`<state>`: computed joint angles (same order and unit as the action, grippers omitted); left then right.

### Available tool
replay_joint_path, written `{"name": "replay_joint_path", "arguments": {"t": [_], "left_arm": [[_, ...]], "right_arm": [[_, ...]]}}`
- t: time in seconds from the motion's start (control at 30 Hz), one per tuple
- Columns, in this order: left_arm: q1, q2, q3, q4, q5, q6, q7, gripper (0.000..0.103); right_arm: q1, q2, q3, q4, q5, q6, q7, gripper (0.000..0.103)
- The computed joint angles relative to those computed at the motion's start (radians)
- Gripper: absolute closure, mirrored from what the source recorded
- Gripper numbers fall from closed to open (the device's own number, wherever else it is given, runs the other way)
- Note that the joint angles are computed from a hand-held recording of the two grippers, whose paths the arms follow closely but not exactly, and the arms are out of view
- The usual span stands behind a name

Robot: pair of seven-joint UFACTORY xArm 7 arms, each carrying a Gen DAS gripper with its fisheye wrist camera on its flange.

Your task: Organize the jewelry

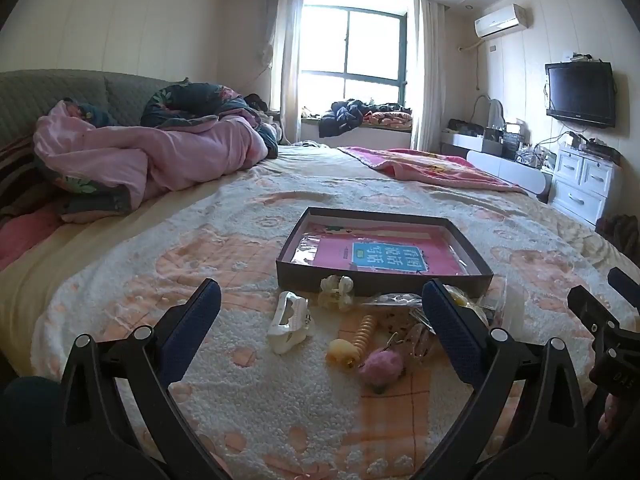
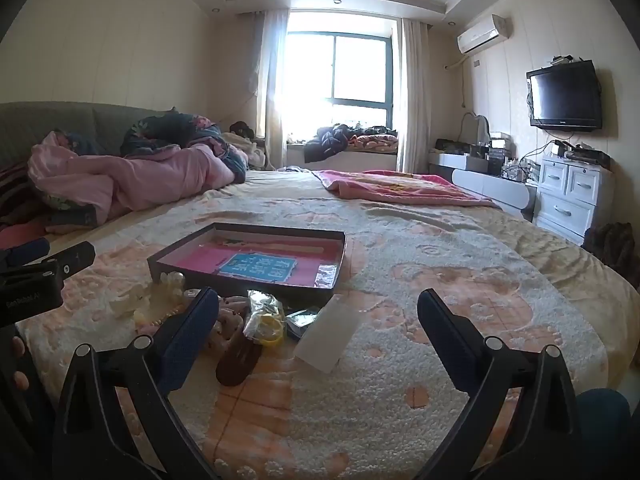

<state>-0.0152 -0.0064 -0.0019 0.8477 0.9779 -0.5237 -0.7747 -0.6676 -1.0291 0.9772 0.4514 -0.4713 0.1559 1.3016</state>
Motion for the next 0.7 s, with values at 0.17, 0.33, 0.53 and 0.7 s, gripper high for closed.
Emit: {"name": "replay_joint_path", "arguments": {"t": [0.17,0.33,0.53,0.7], "left_arm": [[0.000,0.000,0.000,0.000,-0.001,-0.001,0.000,0.011],[0.000,0.000,0.000,0.000,-0.001,-0.001,0.000,0.011],[0.001,0.001,0.000,0.000,0.000,-0.002,-0.002,0.011],[0.001,0.001,0.000,0.000,-0.001,-0.003,-0.003,0.011]], "right_arm": [[-0.006,0.002,0.004,0.005,0.001,0.001,0.002,0.006],[-0.004,0.000,0.006,0.005,0.003,0.001,0.004,0.006],[-0.007,0.005,0.012,0.015,0.005,0.007,0.004,0.006],[-0.007,0.008,0.011,0.017,0.003,0.007,0.003,0.006]]}}
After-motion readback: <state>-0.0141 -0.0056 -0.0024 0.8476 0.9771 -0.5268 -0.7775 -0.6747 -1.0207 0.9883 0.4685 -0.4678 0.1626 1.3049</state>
